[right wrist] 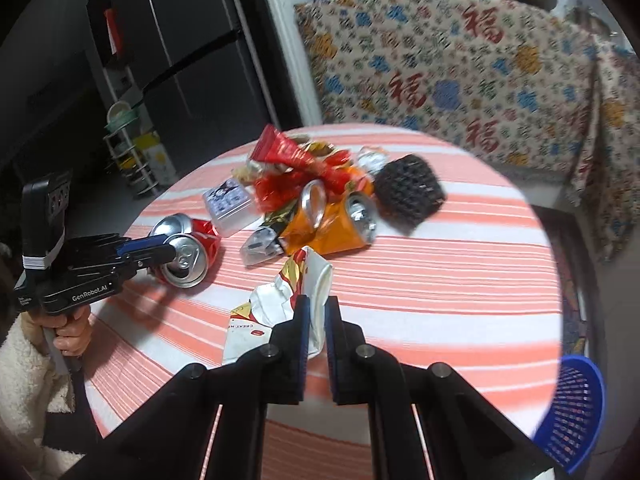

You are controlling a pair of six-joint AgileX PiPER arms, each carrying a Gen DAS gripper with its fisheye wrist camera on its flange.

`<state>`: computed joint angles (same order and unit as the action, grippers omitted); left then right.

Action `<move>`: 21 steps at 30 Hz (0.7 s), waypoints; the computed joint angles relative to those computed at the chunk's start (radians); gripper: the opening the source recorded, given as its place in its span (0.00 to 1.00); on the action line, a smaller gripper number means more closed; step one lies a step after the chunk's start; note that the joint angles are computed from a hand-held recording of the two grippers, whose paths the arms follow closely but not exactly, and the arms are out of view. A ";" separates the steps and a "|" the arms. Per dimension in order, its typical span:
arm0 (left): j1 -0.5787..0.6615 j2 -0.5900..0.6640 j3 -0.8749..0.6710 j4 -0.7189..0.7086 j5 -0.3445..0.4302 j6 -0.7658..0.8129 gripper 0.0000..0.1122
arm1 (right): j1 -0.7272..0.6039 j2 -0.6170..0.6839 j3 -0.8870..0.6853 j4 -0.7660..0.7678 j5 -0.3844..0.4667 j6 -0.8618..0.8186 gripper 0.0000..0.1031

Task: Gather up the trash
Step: 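Grasp the crushed red cola can with the left tool while the right tool lifts the white wrapper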

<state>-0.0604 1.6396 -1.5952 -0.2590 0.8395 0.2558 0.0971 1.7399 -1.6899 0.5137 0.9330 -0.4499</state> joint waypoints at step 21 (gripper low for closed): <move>-0.079 -0.044 0.074 0.174 -0.013 -0.149 0.15 | -0.034 -0.180 0.205 0.005 -0.093 -0.064 0.07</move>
